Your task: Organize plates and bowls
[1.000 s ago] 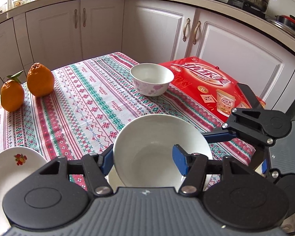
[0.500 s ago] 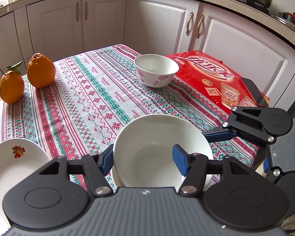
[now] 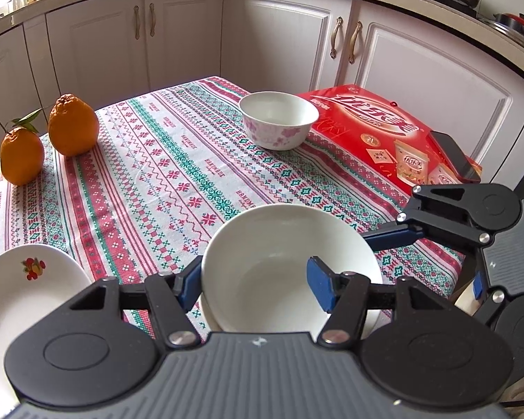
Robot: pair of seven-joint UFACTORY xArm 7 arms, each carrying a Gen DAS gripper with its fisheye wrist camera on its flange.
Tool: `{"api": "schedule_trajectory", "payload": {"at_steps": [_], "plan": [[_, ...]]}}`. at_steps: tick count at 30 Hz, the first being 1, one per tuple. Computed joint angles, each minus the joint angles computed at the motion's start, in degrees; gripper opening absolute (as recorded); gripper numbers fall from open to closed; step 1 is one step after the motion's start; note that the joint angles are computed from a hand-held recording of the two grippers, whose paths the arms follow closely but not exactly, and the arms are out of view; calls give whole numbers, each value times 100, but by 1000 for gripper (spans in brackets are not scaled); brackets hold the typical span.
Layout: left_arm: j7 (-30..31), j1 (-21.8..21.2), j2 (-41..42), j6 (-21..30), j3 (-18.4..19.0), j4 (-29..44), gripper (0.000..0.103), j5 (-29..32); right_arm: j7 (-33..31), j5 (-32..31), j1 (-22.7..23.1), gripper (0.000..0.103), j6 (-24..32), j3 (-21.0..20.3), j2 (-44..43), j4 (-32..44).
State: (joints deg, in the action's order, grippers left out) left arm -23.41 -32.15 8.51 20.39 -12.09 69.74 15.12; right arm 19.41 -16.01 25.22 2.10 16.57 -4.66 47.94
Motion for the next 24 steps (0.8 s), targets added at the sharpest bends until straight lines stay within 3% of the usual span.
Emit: {"api": "schedule_trajectory", "payload": {"at_steps": [6, 8, 11, 14, 20, 24], "plan": [[-70, -9, -3, -4, 31, -10, 67, 84, -80, 82, 30, 84, -29, -20, 15, -4], [-98, -6, -21, -39, 37, -33, 69, 126, 146, -181, -100, 87, -85, 68, 2, -15], [-34, 12, -60, -90, 18, -54, 73, 114, -234, 251, 130, 94, -256, -115, -69, -106], [-330, -52, -113, -100, 112, -43, 80, 498, -410, 366, 140, 96, -391, -89, -132, -151], [-895, -14, -252, -126, 177, -59, 88, 1106, -1819, 1741, 1121, 97, -420, -696, -101, -153], [-908, 56, -280, -124, 105, -65, 90, 1145, -1858, 1799, 894, 97, -384, -399, -94, -167]]}}
